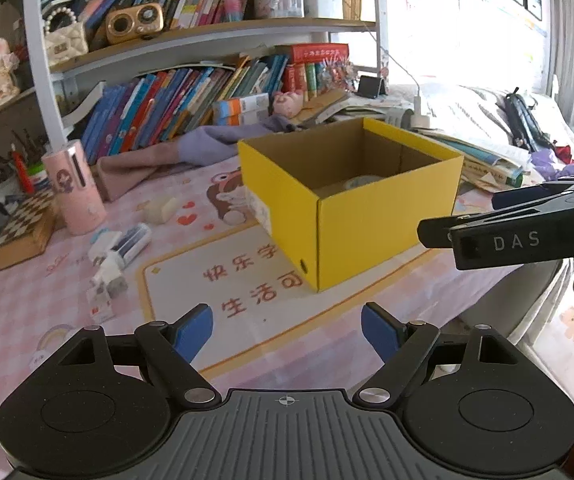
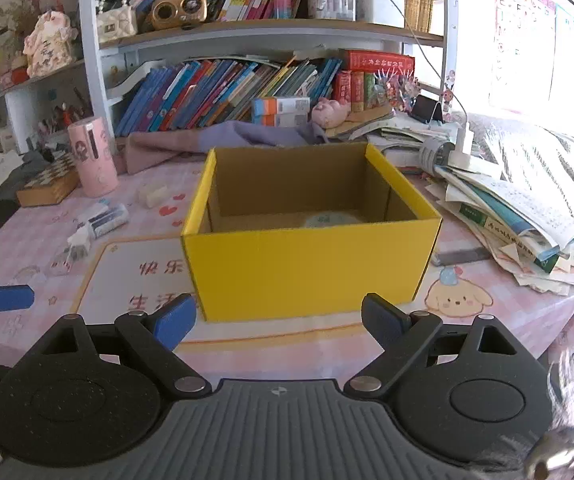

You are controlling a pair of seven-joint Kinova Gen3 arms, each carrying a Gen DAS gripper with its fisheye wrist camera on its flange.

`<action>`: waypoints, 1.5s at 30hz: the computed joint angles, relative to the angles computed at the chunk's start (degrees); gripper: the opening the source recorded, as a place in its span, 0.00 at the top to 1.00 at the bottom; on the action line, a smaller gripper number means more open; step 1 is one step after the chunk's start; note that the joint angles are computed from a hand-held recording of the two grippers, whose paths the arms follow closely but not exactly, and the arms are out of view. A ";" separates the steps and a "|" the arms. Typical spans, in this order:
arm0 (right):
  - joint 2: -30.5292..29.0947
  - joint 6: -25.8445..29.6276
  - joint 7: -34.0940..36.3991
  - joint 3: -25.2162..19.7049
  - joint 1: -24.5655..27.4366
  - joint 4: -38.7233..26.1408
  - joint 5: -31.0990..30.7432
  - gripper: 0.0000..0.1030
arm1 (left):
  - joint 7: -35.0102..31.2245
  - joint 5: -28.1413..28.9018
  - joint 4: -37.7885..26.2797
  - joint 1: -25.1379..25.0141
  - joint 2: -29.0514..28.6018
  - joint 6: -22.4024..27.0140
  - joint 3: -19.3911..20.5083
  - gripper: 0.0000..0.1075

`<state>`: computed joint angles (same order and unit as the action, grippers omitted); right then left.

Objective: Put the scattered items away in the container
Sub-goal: 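Withdraw both tools from the box back toward the remaining items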

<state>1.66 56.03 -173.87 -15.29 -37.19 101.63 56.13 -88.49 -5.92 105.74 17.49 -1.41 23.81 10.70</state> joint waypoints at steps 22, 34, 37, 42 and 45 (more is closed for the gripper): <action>3.33 -0.32 3.82 0.30 -4.64 -2.80 -3.23 0.12 | 6.30 -4.13 3.99 -3.14 -3.55 2.07 0.43 0.22; 5.23 -3.34 7.16 1.55 -6.04 -4.86 -4.94 0.12 | 14.34 -10.42 5.98 -6.10 -5.66 2.54 2.10 0.22; 5.75 -4.56 8.66 1.92 -6.19 -5.57 -5.52 0.12 | 17.50 -12.81 6.36 -7.35 -6.25 2.87 2.85 0.22; 7.00 -6.74 12.43 2.58 -6.64 -7.19 -6.62 0.12 | 22.66 -16.38 6.80 -9.25 -6.79 3.40 3.79 0.22; 7.62 -7.71 14.37 3.19 -6.94 -8.02 -7.43 0.12 | 24.26 -17.51 6.88 -9.60 -6.81 3.66 3.79 0.22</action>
<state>9.28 48.32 -159.51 -12.11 -44.13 93.61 48.71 -64.22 -23.42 112.63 7.89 -8.22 27.46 14.48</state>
